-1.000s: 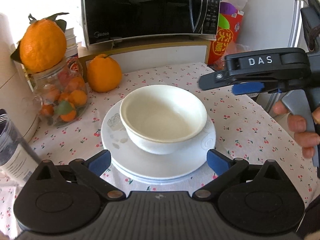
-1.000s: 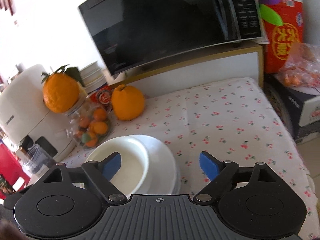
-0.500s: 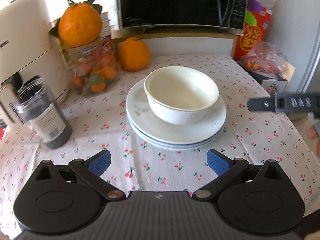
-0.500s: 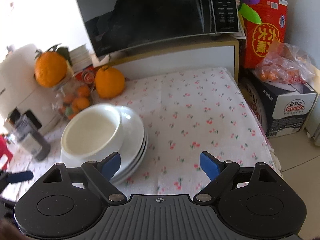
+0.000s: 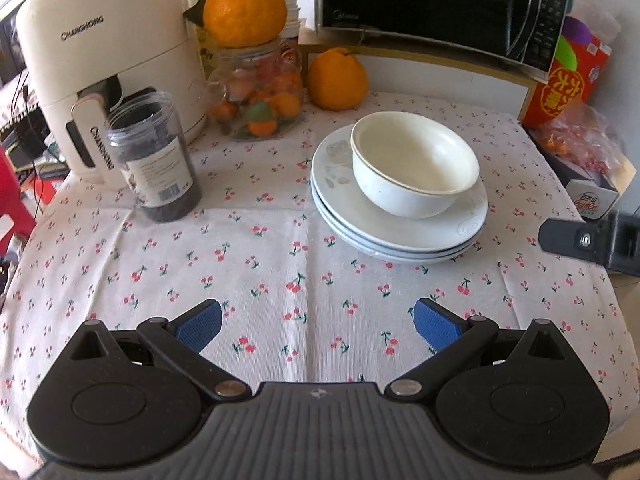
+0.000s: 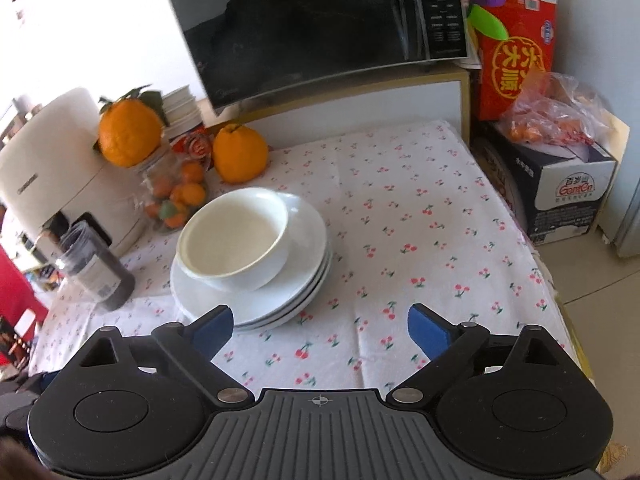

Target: Organize plates and bowls

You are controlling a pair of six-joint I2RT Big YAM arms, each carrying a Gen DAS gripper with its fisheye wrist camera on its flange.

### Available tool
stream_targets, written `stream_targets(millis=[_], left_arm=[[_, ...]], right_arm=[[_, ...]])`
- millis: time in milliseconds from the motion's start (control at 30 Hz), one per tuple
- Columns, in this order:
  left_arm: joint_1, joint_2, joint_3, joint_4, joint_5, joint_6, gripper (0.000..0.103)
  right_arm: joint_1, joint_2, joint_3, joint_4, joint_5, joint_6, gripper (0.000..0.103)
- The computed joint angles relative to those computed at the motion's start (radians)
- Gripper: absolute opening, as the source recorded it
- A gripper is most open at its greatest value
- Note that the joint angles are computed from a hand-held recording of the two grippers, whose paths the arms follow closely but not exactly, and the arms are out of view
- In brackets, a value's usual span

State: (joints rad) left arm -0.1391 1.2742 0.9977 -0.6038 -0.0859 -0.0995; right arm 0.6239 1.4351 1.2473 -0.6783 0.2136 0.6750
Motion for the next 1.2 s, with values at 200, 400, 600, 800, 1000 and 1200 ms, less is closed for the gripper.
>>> stream_targets(millis=[200, 400, 600, 800, 1000, 1200], left_arm=[[-0.010, -0.015, 0.003, 0.003, -0.038, 0.006, 0.103], [-0.008, -0.010, 0.008, 0.009, -0.073, -0.010, 0.103], [-0.013, -0.010, 0.007, 0.001, -0.080, -0.024, 0.103], [-0.015, -0.011, 0.007, -0.004, -0.081, -0.020, 0.103], [-0.013, -0.012, 0.007, -0.002, -0.083, -0.016, 0.103], [-0.012, -0.010, 0.009, -0.007, -0.079, -0.015, 0.103]], right_arm=[[0.034, 0.041, 0.065, -0.104, 0.066, -0.043, 0.099], [0.033, 0.066, 0.093, -0.129, 0.064, -0.040, 0.099], [0.041, 0.077, 0.105, -0.127, 0.076, -0.061, 0.099], [0.044, 0.079, 0.106, -0.126, 0.081, -0.078, 0.099], [0.042, 0.079, 0.106, -0.131, 0.078, -0.075, 0.099], [0.043, 0.082, 0.108, -0.132, 0.079, -0.078, 0.099]])
